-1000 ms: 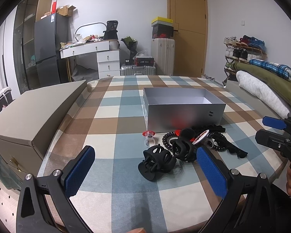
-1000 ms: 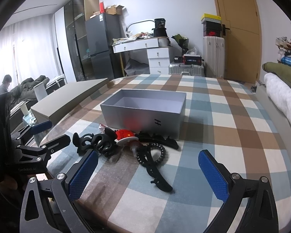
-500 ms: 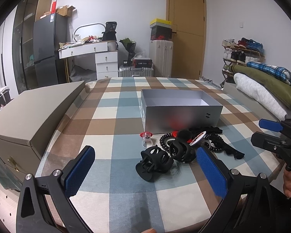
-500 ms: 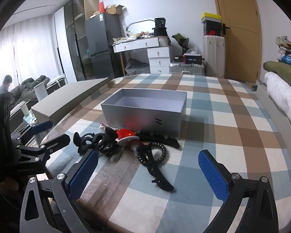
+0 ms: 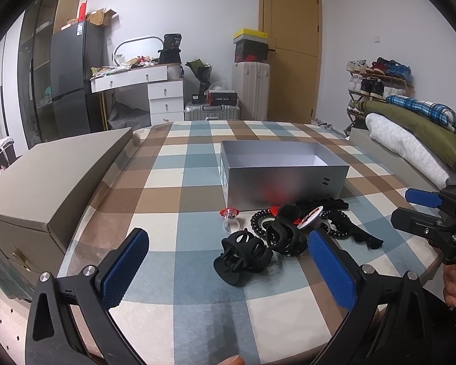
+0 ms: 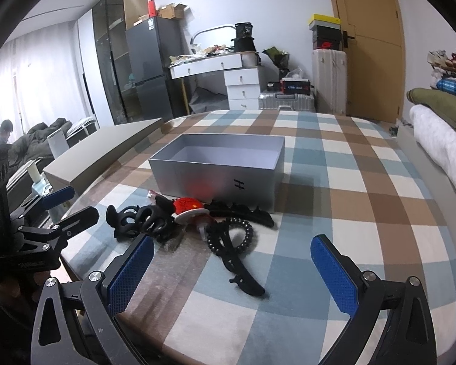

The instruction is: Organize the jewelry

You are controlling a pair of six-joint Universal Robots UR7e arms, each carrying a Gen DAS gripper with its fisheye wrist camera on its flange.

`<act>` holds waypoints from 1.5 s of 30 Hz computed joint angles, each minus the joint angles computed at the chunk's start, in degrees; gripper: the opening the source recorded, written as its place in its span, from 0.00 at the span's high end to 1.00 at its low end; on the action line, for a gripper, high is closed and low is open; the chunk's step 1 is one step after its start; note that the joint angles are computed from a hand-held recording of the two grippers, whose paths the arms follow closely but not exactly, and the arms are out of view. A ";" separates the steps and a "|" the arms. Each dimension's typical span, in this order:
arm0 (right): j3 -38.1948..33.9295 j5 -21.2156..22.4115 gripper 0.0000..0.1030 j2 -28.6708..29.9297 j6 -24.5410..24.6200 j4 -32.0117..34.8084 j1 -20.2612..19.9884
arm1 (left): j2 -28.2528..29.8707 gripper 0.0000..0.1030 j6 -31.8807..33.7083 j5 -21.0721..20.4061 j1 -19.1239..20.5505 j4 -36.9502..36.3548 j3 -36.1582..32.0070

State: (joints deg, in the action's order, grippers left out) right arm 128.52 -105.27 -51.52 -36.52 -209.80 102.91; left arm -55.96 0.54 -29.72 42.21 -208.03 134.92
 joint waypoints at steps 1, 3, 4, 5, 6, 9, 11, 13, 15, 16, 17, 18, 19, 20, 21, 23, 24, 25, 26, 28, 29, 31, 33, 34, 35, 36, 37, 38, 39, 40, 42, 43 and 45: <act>-0.03 -0.02 0.00 0.04 -0.01 0.01 -0.01 | -0.11 0.01 -0.12 -0.13 0.10 0.34 -0.02; -0.11 -0.22 0.00 0.13 -0.04 0.21 0.05 | -0.29 0.01 -0.62 -0.12 0.27 1.19 -0.09; -0.13 -0.32 0.00 0.18 -0.12 0.27 0.10 | -0.50 0.01 -0.70 -0.48 0.35 1.40 0.01; -0.18 -0.36 0.00 0.16 -0.18 0.47 0.15 | -0.81 0.01 -0.88 -1.05 0.47 1.90 0.06; -0.14 -0.35 0.00 0.16 -0.31 0.52 0.17 | -0.85 0.01 -0.78 -1.30 0.54 1.79 0.06; -0.26 -0.72 0.00 0.40 -0.69 0.37 0.42 | -0.43 0.01 0.12 -0.81 0.63 0.65 -0.02; -0.66 -1.76 0.00 0.72 -1.19 0.73 0.74 | -0.41 0.01 0.81 -1.22 0.93 0.28 -0.04; -1.22 -3.17 0.00 1.17 -1.68 1.16 1.18 | -0.61 0.01 1.05 -1.59 1.19 0.41 0.02; -1.56 -3.67 0.00 1.39 -1.74 1.53 1.24 | -0.85 0.01 0.59 -1.38 1.49 1.46 -0.10; -1.77 -4.25 0.00 1.48 -1.60 1.71 1.33 | -1.02 0.01 0.22 -1.33 1.68 2.13 -0.13; -2.17 -5.31 0.00 1.68 -1.47 2.19 1.52 | -0.95 0.01 0.17 -1.04 1.77 2.05 -0.11; -2.55 -6.28 0.00 1.92 -1.48 2.62 1.65 | -0.72 0.01 0.12 -0.40 1.74 1.88 -0.10; -2.66 -6.55 0.00 2.05 -1.58 2.76 1.64 | -0.39 0.01 0.30 0.44 1.67 1.68 -0.13; -2.77 -6.62 0.00 2.01 -1.56 3.38 1.56 | -0.17 0.01 0.51 0.93 1.59 1.70 -0.14; -2.94 -6.65 0.00 1.85 -1.30 4.48 1.48 | -0.18 0.01 0.44 1.26 1.59 2.51 -0.19; -3.32 -6.39 0.01 1.59 -0.63 6.55 1.19 | -0.66 0.01 -0.91 1.21 1.75 5.03 -0.24; -3.57 -6.09 0.04 1.49 -0.29 7.75 0.99 | -0.90 0.01 -1.38 0.69 1.98 5.62 -0.23; -3.77 -5.91 0.07 1.47 -0.19 8.60 0.83 | -1.27 0.01 -1.99 -0.11 2.25 6.44 -0.20; -4.16 -6.04 0.14 1.62 -0.08 9.60 0.68 | -1.55 0.01 -2.58 -0.50 2.45 7.32 -0.25; -4.86 -6.51 0.25 1.97 0.29 11.53 0.42 | -2.23 0.01 -3.66 -1.48 2.97 9.48 -0.37; -5.07 -6.41 0.27 2.03 0.63 12.60 0.24 | -2.38 0.01 -3.70 -1.77 3.08 9.77 -0.33; -5.22 -5.93 0.33 1.91 0.98 14.53 -0.20 | -2.41 0.01 -3.63 -1.74 3.06 9.78 -0.19; -5.54 -6.05 0.47 1.95 1.25 16.46 -0.43 | -2.42 0.01 -3.74 -1.79 3.10 9.81 -0.14; -5.60 -6.18 0.49 2.10 1.15 16.74 -0.48 | -2.58 0.01 -3.81 -2.27 3.20 10.02 -0.12; -5.61 -6.29 0.53 2.30 0.93 16.74 -0.52 | -2.71 0.01 -3.93 -2.57 3.23 10.14 -0.03; -5.60 -6.33 0.54 2.39 0.76 16.84 -0.53 | -2.67 0.01 -3.88 -2.59 3.25 10.08 -0.03; -5.60 -6.36 0.54 2.40 0.68 16.99 -0.47 | -2.63 0.01 -3.72 -2.73 3.25 10.02 0.01; -5.52 -6.31 0.55 2.50 0.27 16.69 -0.44 | -2.60 0.01 -3.54 -2.87 3.22 10.01 0.04; -5.53 -6.71 0.57 2.78 -0.22 16.10 -0.27 | -2.55 0.01 -3.43 -2.84 3.17 10.07 0.03; -5.64 -6.95 0.57 3.03 -0.55 15.70 -0.18 | -2.54 0.01 -3.41 -2.80 3.12 10.27 0.00; -5.82 -6.98 0.58 3.52 -1.06 15.04 -0.12 | -2.60 0.01 -3.19 -3.04 2.99 10.29 0.14; -5.92 -7.33 0.60 3.81 -1.26 14.53 0.00 | -2.61 0.01 -3.08 -3.11 2.97 10.20 0.18; -6.09 -7.88 0.69 4.16 -1.64 13.87 0.10 | -2.64 0.01 -3.11 -3.11 2.98 10.25 0.19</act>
